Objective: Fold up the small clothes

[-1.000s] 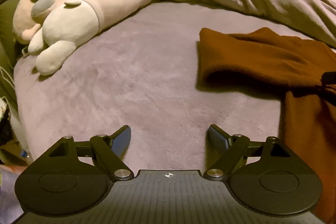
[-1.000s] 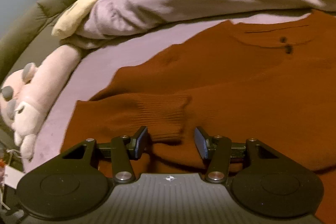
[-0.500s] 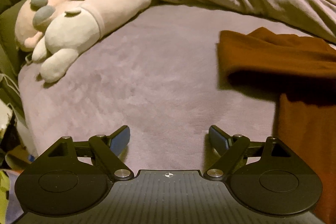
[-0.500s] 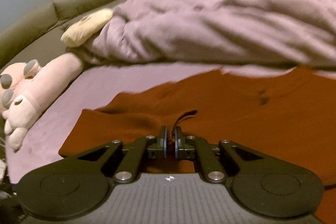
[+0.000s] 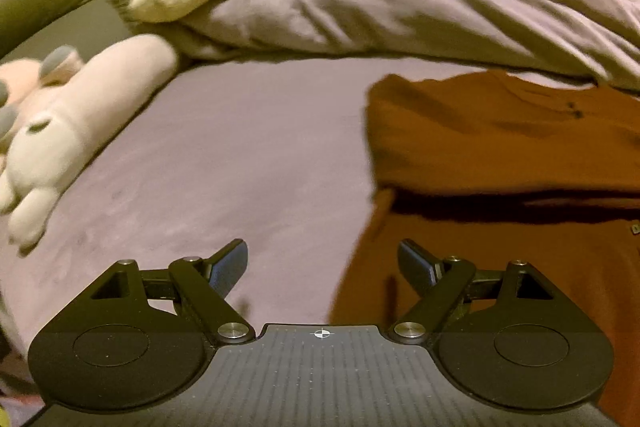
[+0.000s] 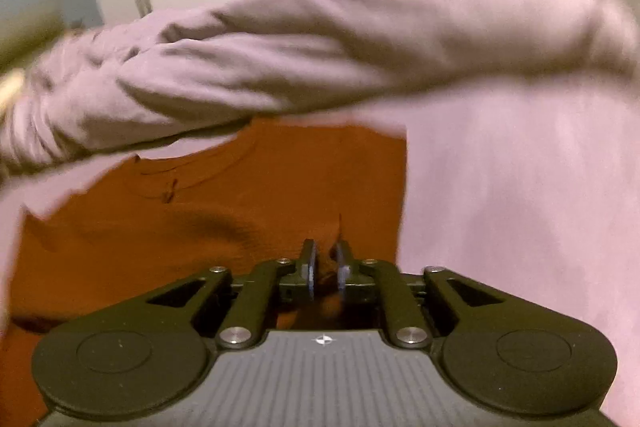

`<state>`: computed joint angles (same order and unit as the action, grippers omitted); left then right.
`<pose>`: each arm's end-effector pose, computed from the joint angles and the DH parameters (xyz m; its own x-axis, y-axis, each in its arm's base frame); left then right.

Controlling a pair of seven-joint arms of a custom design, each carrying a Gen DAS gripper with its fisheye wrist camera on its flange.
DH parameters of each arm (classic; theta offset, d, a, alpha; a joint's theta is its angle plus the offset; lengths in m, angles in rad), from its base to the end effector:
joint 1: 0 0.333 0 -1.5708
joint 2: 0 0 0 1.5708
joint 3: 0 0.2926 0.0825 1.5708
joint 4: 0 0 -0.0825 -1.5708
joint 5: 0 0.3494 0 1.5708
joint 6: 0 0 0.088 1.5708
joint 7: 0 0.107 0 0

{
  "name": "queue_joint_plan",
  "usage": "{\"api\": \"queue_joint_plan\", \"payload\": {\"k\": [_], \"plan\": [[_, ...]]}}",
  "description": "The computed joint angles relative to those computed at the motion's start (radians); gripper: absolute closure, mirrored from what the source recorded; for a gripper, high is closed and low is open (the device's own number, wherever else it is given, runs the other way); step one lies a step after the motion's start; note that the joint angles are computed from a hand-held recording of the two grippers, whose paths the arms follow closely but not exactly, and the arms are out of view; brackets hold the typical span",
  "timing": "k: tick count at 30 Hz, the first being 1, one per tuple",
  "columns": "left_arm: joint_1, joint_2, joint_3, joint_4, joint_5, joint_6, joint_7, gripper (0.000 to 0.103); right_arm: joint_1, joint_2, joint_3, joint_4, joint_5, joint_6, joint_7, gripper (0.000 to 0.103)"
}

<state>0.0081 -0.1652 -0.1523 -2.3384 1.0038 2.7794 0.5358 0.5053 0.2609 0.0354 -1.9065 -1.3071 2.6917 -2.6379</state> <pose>0.4791 -0.1093 0.4486 0.1146 -0.9739 -0.1958 -0.7054 0.0590 -0.7063 0.5046 0.3383 0.3982 -0.2691 -0.8983 -0.3475 -0.5401 0.4394 -0.7178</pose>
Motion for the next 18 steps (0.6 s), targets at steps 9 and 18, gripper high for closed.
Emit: {"api": "queue_joint_plan", "payload": {"k": [9, 18], "plan": [[-0.053, 0.17, -0.005, 0.161, 0.007, -0.08, 0.006, 0.016, -0.032, 0.088, -0.017, 0.09, -0.01, 0.149, 0.017, 0.093], [-0.085, 0.227, 0.016, 0.228, 0.031, -0.094, -0.002, 0.015, 0.08, 0.076, -0.025, 0.128, -0.055, -0.185, -0.207, 0.098]]}}
